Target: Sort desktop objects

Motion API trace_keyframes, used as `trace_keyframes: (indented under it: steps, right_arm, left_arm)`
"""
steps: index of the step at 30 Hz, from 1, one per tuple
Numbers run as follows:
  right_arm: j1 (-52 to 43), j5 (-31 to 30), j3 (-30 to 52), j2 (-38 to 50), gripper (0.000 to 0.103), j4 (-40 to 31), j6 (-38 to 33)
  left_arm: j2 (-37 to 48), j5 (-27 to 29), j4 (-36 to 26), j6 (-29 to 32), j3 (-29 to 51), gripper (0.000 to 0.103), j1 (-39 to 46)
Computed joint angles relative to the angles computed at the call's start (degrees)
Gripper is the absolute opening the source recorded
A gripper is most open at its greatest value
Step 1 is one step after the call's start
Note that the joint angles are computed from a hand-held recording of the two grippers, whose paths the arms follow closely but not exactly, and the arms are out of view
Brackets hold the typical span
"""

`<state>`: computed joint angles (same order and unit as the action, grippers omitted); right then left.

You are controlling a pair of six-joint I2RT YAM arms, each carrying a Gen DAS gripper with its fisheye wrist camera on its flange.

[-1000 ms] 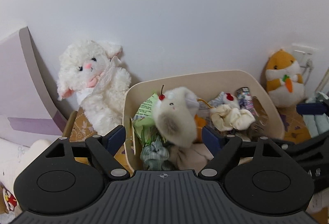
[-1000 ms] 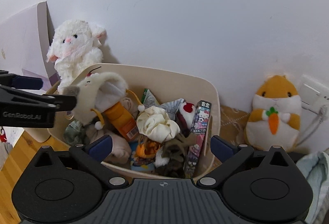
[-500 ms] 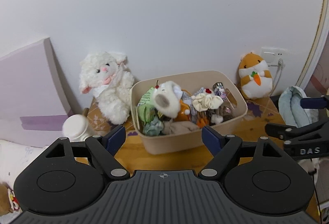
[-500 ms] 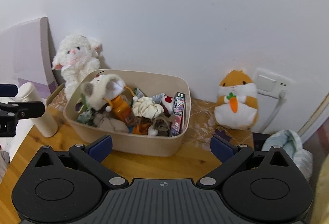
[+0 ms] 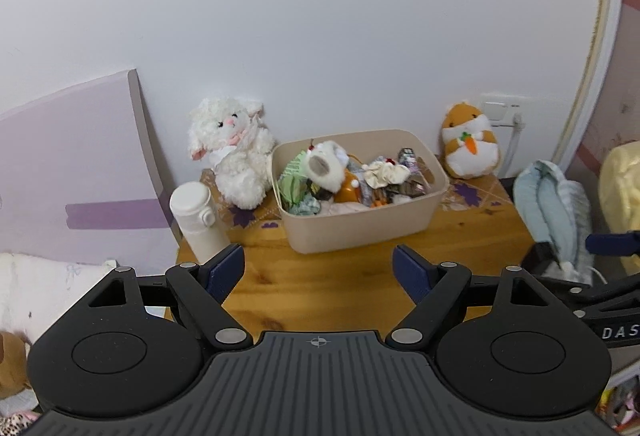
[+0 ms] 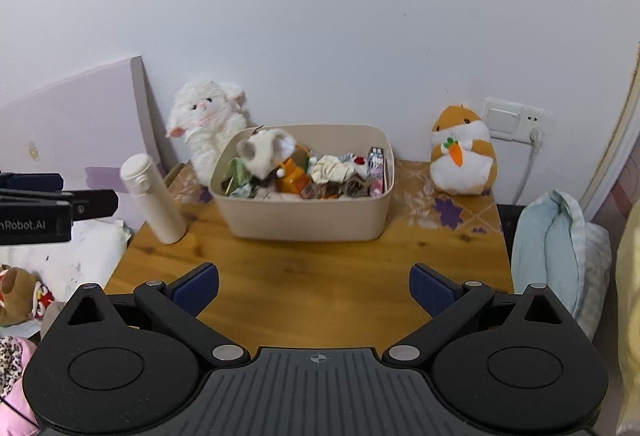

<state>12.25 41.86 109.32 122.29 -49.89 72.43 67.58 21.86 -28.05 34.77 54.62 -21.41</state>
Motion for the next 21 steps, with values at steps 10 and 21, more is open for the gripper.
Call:
trace_keyframes:
  steps: [10,21]
  right_arm:
    - [9.80,3.73,12.57,5.32,0.103,-19.37,16.28]
    - [14.34,6.32,33.33,14.39,0.103,-38.67,24.22]
  left_arm:
    - [-10.76,12.90,-14.12,16.85,-3.12,0.083,17.77]
    - [-11.88,18.99,-25.52,25.17,-1.26,0.085,27.02]
